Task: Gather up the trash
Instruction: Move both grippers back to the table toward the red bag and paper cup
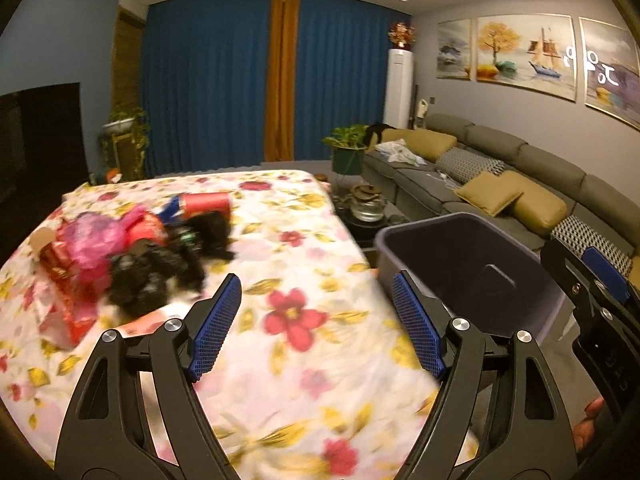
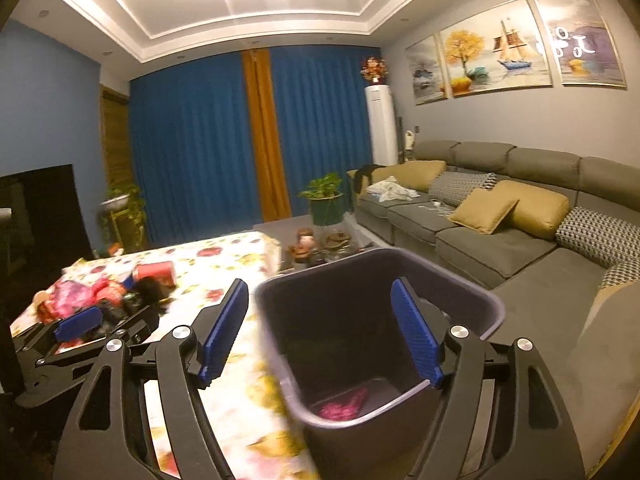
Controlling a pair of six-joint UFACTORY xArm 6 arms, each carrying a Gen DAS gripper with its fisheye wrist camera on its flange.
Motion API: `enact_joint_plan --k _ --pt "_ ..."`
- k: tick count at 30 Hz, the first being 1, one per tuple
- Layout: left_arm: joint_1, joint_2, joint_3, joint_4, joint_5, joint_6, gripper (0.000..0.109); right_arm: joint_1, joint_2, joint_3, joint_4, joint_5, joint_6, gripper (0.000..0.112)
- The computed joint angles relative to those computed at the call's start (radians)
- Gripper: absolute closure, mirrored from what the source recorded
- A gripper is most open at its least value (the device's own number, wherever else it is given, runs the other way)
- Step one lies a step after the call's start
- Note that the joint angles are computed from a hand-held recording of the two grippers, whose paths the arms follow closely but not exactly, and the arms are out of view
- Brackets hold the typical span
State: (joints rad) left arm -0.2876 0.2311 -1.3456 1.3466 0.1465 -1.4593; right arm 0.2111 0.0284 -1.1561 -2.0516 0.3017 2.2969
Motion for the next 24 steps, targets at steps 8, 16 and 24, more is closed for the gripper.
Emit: enact_joint_plan --k 8,16,24 --pt "0.1 -0.134 0.151 0.12 0.006 -0.13 0.032 0.099 0.045 -0.038 0.045 -0.026 -0.046 0.039" --pt "0.214 -0.237 0.259 0.234 0.024 -0.247 0.032 0.2 0.14 -0.136 0.098 -0.065 -0.116 0.039" --pt "0.326 -0.306 0.326 0.31 0.041 -0.331 0.032 0.268 0.238 -0.236 0.227 -0.09 -0.278 0.039"
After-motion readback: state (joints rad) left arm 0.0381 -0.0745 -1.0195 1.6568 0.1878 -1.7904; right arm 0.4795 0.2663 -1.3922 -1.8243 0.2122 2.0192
